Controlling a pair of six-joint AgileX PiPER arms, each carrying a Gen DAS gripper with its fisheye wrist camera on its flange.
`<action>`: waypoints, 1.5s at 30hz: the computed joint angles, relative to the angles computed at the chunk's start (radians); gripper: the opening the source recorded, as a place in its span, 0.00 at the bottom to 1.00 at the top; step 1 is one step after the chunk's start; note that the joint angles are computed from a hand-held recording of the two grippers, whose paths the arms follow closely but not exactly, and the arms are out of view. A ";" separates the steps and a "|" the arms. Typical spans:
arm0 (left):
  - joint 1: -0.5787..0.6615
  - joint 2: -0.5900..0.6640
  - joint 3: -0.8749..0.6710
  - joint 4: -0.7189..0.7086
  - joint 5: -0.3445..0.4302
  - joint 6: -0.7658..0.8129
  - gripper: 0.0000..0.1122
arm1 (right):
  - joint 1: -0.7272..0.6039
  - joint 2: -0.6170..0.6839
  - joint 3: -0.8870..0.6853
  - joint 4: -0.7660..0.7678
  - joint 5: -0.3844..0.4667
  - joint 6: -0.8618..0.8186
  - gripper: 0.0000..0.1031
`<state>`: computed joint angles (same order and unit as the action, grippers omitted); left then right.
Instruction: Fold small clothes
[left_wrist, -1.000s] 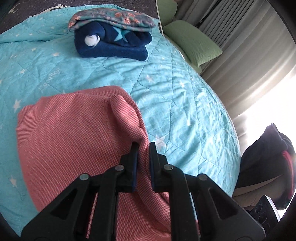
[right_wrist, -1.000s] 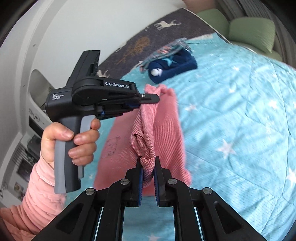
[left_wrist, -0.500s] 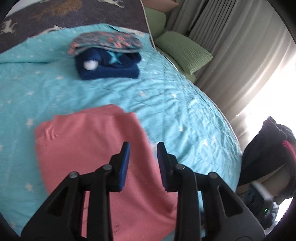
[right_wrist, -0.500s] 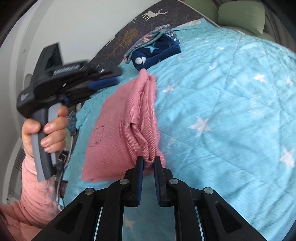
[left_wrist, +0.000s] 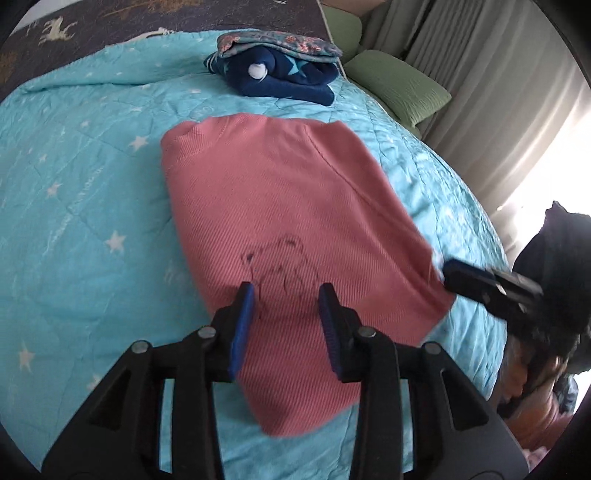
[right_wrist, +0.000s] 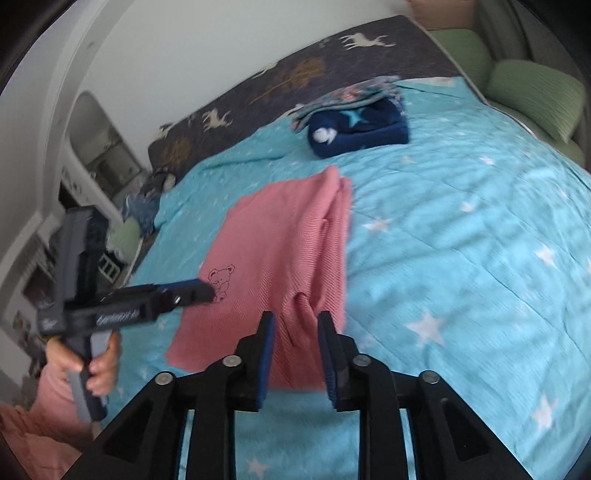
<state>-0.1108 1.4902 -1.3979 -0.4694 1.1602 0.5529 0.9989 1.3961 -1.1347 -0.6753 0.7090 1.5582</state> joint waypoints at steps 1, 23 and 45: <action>-0.002 -0.014 0.013 0.005 -0.007 0.009 0.39 | -0.026 0.018 -0.014 0.036 -0.019 -0.044 0.28; -0.061 -0.062 0.092 0.065 -0.079 0.011 0.44 | -0.172 -0.097 0.184 0.155 -0.230 0.091 0.11; 0.001 0.066 -0.074 0.042 -0.033 -0.057 0.47 | -0.489 0.248 -0.324 0.617 -0.074 -0.686 0.41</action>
<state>-0.1093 1.5565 -1.4723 -0.4277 1.1270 0.4956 0.5104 1.6442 -1.4584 -0.0584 0.6347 0.8722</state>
